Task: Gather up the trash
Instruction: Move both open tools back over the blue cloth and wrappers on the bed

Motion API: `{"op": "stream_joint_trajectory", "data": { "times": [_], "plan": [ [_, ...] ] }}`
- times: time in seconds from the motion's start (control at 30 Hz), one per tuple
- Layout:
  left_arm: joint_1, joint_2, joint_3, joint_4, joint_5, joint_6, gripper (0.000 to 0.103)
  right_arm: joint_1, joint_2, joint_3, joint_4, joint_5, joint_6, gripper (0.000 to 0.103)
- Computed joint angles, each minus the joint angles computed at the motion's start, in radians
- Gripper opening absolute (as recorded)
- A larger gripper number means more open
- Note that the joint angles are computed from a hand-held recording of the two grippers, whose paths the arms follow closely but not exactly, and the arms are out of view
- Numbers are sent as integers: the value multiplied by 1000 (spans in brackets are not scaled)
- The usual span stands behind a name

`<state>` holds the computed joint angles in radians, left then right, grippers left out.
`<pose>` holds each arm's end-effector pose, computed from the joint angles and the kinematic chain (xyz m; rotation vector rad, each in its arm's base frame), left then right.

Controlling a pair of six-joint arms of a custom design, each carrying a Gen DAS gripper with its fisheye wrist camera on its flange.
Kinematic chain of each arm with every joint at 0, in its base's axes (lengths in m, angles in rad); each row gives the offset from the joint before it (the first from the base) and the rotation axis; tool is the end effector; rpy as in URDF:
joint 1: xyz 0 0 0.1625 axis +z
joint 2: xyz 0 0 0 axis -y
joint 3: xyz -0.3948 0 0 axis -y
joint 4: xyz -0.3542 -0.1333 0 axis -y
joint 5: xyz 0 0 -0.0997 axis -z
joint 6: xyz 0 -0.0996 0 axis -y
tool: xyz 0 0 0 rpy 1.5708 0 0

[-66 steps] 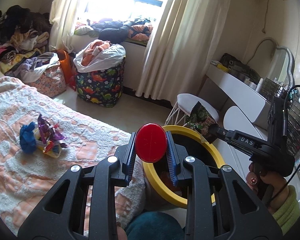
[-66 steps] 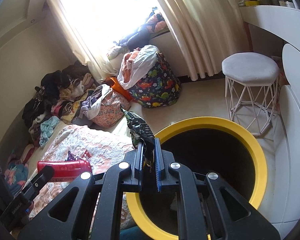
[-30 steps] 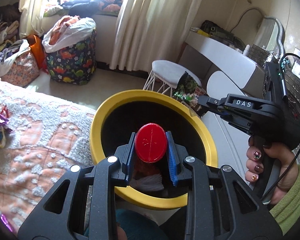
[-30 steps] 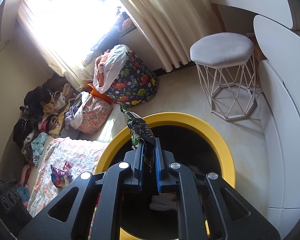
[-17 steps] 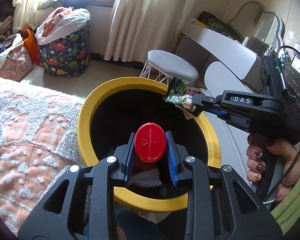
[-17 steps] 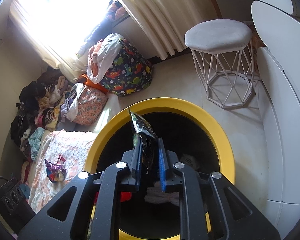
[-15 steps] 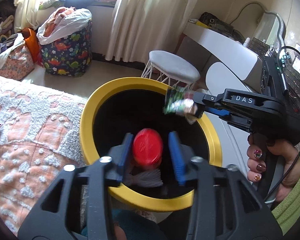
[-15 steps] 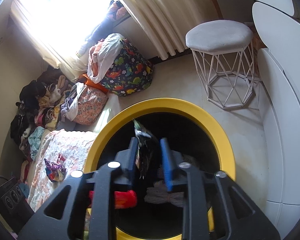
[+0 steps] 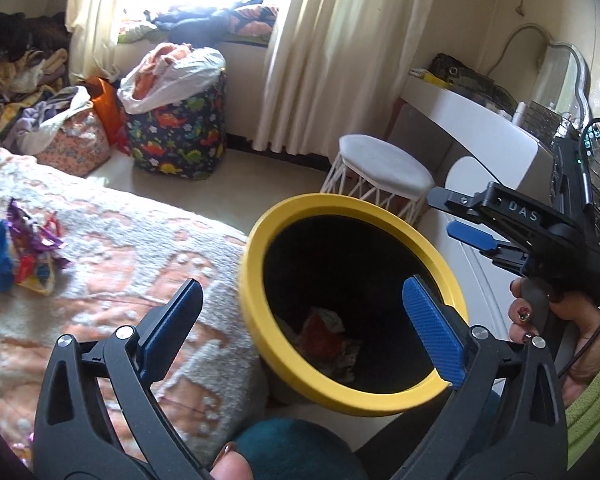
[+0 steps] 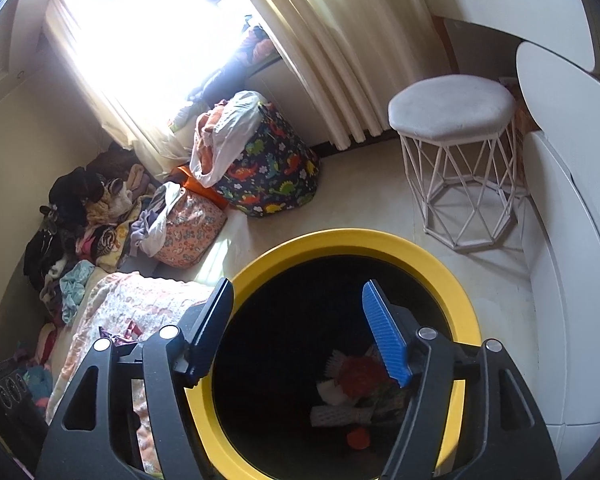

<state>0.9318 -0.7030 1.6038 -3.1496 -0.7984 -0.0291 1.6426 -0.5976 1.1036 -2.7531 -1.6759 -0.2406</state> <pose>-0.2210 -0.6375 0.1471 0.3920 2.3903 -1.1184 0.1782 -0.7651 0.1981 0.3875 -2.7960 0.9764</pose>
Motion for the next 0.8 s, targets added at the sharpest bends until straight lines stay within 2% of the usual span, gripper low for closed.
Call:
{"op": "stream_joint_trajectory", "data": {
  "times": [0.6, 0.8],
  "plan": [
    [-14, -101, 122, -203, 173, 41, 92, 54, 3, 38, -46, 48, -107, 69],
    [0, -144, 146, -214, 184, 17, 92, 69, 10, 48, -36, 59, -130, 70]
  ]
}}
